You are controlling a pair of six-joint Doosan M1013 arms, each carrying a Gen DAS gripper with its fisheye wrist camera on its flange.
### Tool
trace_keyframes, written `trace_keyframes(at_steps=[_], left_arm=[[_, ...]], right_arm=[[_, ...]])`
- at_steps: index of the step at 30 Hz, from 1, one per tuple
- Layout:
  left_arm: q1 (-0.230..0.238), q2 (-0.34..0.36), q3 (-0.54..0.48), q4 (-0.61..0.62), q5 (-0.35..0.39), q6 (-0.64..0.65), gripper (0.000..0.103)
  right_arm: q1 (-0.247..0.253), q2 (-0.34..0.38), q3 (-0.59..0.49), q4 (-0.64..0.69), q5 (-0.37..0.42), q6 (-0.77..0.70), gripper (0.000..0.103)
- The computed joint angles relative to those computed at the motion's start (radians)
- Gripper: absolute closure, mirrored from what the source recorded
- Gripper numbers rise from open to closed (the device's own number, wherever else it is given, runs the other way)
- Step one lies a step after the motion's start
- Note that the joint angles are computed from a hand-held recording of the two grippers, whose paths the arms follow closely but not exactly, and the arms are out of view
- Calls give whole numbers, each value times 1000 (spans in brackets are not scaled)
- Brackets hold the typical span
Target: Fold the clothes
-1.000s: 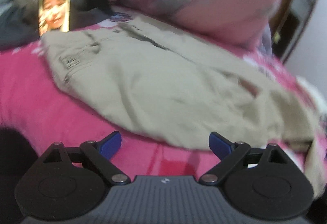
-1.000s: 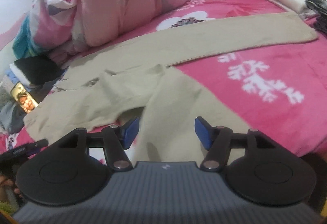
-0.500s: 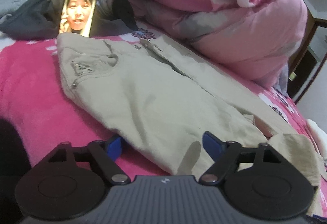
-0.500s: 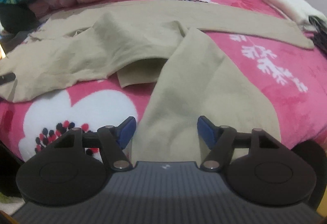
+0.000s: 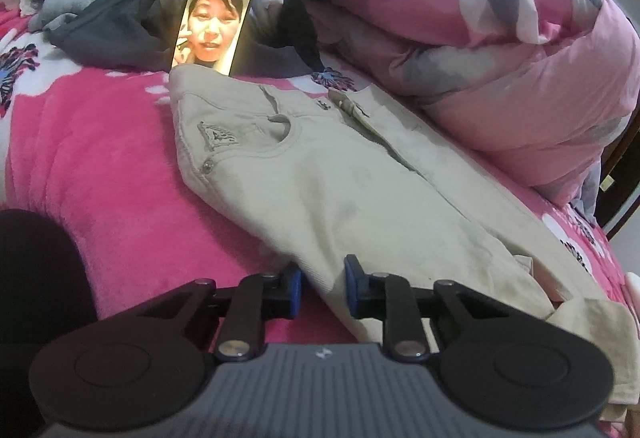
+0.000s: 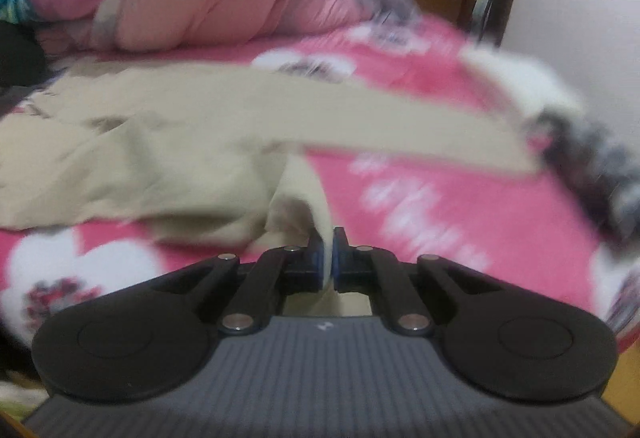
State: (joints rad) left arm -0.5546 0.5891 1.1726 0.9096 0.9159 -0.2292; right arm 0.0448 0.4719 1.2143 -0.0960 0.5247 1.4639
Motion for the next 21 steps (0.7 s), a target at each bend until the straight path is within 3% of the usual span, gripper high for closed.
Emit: trace_keyframes(at_steps=[3, 9, 15, 21], left_arm=[[-3, 3, -7, 0, 11, -2, 82], [-3, 2, -7, -5, 18, -12, 87], [-5, 8, -22, -15, 41, 8, 88], [-7, 12, -31, -17, 53, 22, 88]], right_arm=[[-8, 34, -67, -101, -56, -25, 101], [-42, 123, -261, -48, -72, -125, 101], [-92, 179, -364, 38, 11, -82, 101], [-108, 202, -341, 26, 69, -29, 101]])
